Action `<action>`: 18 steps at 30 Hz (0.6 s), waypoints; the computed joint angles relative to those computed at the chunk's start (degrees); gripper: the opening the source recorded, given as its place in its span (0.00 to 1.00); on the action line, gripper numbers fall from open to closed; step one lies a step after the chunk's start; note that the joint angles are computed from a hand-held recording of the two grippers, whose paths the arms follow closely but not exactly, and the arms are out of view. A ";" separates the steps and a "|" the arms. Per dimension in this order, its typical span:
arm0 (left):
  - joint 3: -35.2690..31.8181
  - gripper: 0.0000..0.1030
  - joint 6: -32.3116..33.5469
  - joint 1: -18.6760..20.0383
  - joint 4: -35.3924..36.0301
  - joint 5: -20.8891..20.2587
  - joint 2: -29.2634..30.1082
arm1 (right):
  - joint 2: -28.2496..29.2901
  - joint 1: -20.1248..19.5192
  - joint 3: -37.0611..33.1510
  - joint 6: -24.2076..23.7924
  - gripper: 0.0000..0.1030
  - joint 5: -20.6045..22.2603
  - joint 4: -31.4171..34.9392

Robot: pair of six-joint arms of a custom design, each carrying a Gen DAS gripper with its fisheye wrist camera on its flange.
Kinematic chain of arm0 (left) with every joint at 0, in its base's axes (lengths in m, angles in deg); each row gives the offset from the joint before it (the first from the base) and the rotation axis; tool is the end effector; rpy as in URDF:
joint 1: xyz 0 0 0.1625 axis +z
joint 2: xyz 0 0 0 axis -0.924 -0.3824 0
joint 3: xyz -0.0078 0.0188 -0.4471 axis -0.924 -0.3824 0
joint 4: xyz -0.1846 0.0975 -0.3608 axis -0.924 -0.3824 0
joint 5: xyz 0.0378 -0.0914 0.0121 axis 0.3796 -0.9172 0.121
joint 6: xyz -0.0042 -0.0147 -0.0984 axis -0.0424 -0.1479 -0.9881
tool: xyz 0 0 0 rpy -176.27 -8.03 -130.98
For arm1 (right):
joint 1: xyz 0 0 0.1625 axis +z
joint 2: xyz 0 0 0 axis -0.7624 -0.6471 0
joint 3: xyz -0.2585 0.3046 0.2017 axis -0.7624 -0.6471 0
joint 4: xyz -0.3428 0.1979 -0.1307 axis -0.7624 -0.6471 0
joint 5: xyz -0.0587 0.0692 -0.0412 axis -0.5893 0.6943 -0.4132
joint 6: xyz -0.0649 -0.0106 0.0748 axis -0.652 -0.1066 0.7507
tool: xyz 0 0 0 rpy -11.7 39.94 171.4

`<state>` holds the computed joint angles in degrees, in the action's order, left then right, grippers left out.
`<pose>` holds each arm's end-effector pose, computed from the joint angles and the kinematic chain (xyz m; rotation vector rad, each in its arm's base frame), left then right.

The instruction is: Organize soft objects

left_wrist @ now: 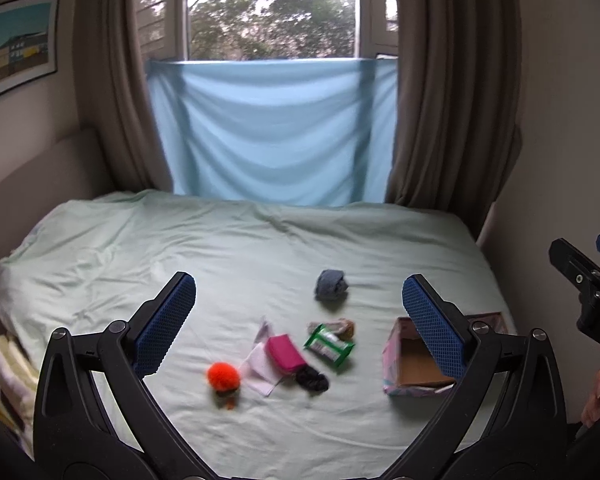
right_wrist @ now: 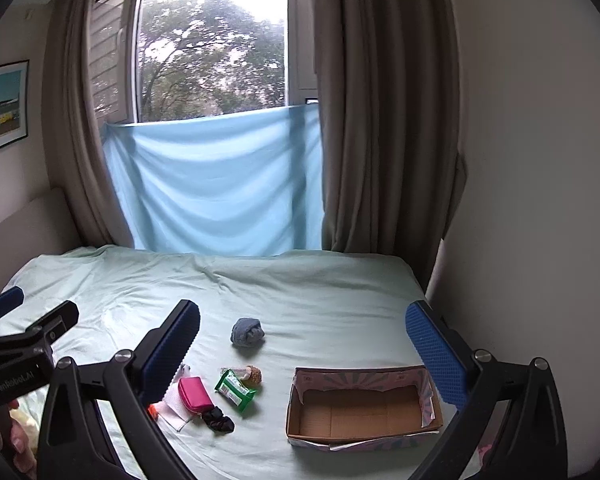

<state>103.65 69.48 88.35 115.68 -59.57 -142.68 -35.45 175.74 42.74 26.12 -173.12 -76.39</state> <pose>-0.4383 -0.4060 0.4456 -0.1416 1.7803 -1.2844 0.4793 -0.5101 0.3889 1.0885 -2.2949 1.0884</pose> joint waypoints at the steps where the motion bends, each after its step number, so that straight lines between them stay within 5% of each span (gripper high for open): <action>1: 1.69 0.99 -1.97 -0.27 0.70 1.47 -0.81 | -0.05 -0.19 0.37 -0.60 1.00 1.09 0.35; 10: 17.85 0.99 -6.16 -1.66 -6.93 9.67 -10.89 | 1.69 -0.14 5.40 0.32 1.00 4.72 -0.46; 18: 29.26 0.99 6.37 0.20 -18.63 9.90 -22.19 | 7.17 1.43 8.85 4.71 1.00 1.92 -1.91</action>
<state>132.91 75.86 88.54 97.04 -49.67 -164.87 -28.28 177.17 51.59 30.83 -171.20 -78.30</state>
